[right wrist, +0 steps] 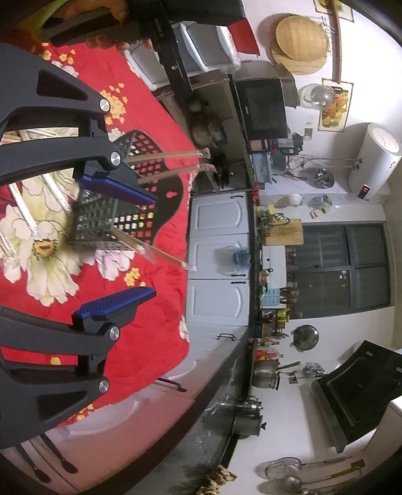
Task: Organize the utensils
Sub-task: 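Withdraw both open tools from the caddy, then lower both open tools toward the chopstick pile beside the caddy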
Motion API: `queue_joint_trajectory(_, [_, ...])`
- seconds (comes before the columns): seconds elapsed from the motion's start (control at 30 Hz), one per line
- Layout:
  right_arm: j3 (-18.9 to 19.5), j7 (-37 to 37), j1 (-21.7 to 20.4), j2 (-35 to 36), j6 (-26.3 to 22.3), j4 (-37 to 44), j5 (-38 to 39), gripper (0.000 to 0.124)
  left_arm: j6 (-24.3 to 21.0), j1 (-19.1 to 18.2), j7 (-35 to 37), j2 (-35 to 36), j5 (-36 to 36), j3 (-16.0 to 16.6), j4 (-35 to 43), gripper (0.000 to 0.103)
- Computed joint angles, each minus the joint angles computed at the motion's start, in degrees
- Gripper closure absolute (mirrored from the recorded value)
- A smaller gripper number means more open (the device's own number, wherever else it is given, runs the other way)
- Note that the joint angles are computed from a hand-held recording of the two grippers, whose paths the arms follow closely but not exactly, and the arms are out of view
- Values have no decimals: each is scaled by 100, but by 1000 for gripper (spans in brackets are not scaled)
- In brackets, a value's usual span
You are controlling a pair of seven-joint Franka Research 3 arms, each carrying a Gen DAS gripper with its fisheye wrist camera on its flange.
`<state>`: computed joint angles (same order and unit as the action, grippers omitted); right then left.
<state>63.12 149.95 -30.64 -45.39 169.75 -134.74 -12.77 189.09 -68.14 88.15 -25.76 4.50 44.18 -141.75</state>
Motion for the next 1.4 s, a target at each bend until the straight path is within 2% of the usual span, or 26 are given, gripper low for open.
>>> queue_joint_trajectory(0.33, [64,-38,266,217,-173,17,-77,71,-230,492,89,-139,-176,-414,-348,11])
queue_joint_trajectory(0.73, [88,105,604,599,-528,3,-335,71,-530,434,724,-208,-748,-472,-645,11])
queue_joint_trajectory(1.13, [-166,500,944,960,-626,-187,-812,71,-746,651,1334,12,-1480,-835,-728,11])
queue_joint_trajectory(1.4, [-342,814,1180,1374,-796,-227,-1244,71,-880,929,1745,194,-1966,-1118,-792,11])
